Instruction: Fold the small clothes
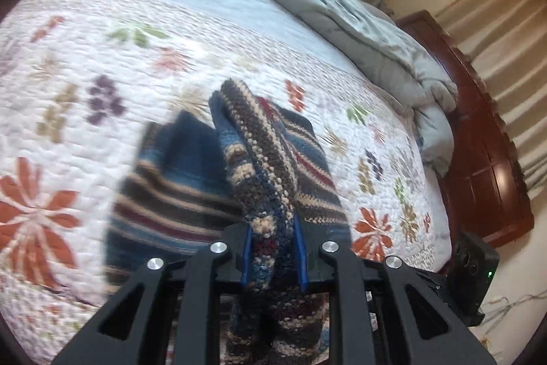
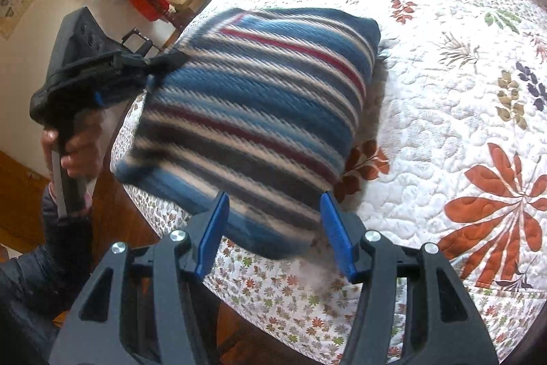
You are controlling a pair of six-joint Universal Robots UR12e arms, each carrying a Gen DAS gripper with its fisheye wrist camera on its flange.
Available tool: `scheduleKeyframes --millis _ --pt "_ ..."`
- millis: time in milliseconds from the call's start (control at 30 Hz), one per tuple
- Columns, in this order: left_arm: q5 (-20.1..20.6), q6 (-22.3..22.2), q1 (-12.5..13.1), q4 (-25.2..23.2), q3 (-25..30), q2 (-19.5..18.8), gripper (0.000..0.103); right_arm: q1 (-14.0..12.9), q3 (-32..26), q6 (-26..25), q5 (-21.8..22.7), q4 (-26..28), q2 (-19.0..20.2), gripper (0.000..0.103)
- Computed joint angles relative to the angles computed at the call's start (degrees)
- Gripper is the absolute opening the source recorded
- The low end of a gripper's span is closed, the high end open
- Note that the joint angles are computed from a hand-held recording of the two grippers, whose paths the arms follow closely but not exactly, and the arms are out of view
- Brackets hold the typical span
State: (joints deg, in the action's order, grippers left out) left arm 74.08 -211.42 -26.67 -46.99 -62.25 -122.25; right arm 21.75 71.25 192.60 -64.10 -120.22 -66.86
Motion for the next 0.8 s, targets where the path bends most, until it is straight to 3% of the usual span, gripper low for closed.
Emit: scheduleKeyframes --millis 167,300,567,700,800 --pt "0.20 -2.28 2.16 0.07 -3.77 1.78 0.020 0.66 -1.82 -0.56 0.58 1.56 1.61 0.056" --pt "1.03 -2.54 3.17 -2.55 -5.33 1.54 0.021 1.19 -3.32 -0.84 0.23 3.06 2.79 0.056" --pt "7.90 1.00 1.73 -7.22 -4.37 -0.61 0.025 2.61 -6.61 -2.66 -3.07 7.50 5.11 0.056" --pt "10.60 1.61 1.22 -9.98 -3.43 -0.02 0.039 2.80 -7.19 -1.86 -3.11 7.53 5.60 0.056" --pt "10.80 0.98 1.15 -10.70 -4.56 1.82 0.045 2.64 -6.66 -0.76 -1.84 6.70 5.37 0.063"
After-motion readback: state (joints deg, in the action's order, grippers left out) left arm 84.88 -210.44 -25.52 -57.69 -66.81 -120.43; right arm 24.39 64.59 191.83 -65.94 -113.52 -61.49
